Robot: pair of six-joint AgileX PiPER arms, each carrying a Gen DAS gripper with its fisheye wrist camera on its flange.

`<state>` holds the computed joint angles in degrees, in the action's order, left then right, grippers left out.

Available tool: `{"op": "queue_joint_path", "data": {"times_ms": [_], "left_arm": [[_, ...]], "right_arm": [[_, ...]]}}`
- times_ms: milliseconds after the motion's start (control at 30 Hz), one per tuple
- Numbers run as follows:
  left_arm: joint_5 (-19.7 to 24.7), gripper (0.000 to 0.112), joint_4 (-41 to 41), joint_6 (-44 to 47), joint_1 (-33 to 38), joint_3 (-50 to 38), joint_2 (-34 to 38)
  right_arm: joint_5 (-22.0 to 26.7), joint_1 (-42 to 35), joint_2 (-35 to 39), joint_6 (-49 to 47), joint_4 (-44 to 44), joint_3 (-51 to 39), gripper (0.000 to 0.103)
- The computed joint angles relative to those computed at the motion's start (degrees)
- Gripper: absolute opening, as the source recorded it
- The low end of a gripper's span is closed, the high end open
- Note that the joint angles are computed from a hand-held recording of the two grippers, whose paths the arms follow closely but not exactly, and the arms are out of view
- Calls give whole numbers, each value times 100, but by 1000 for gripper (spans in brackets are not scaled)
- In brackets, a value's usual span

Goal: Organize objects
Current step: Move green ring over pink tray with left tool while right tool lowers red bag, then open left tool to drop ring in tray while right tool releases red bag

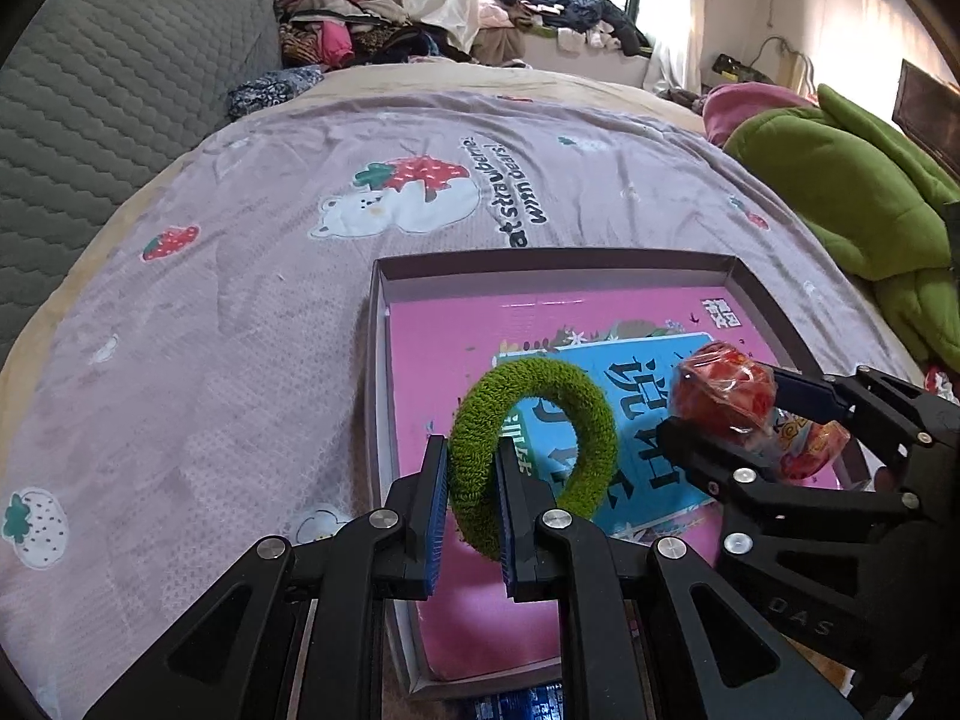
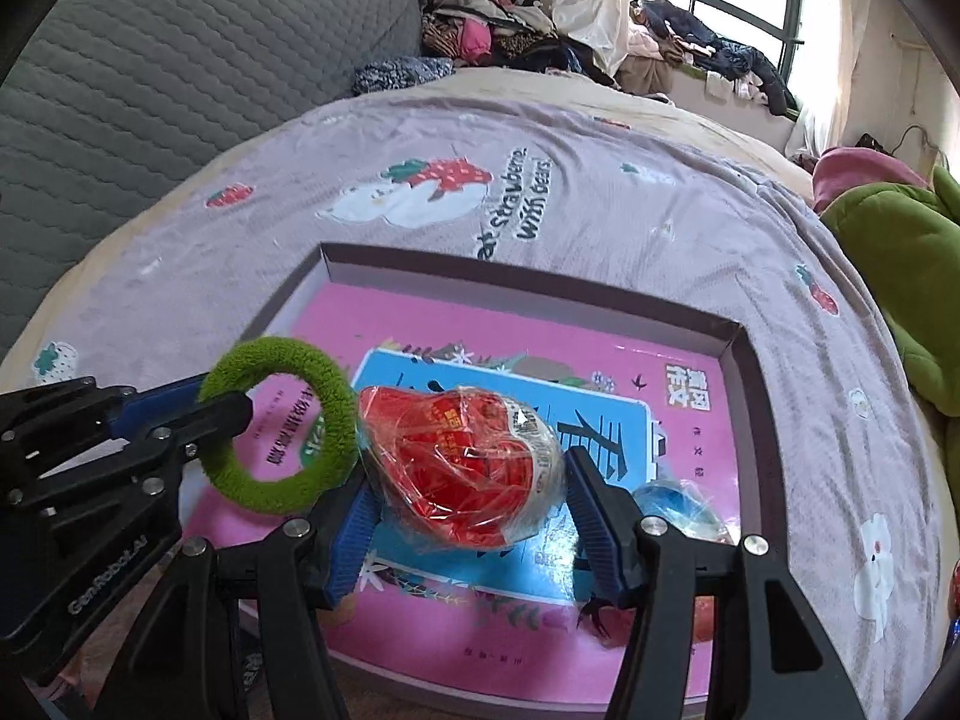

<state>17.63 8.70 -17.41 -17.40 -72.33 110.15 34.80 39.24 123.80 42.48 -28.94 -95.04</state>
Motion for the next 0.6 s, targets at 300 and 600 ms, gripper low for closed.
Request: {"op": "queue_joint_path", "data": {"times_ms": [300, 600], "left_arm": [[126, 16, -132, 192, 49, -182, 213], [246, 43, -278, 322, 80, -277, 269]], "right_arm": [[234, 15, 304, 9, -51, -351, 60], [522, -18, 449, -169, 88, -603, 60]]}}
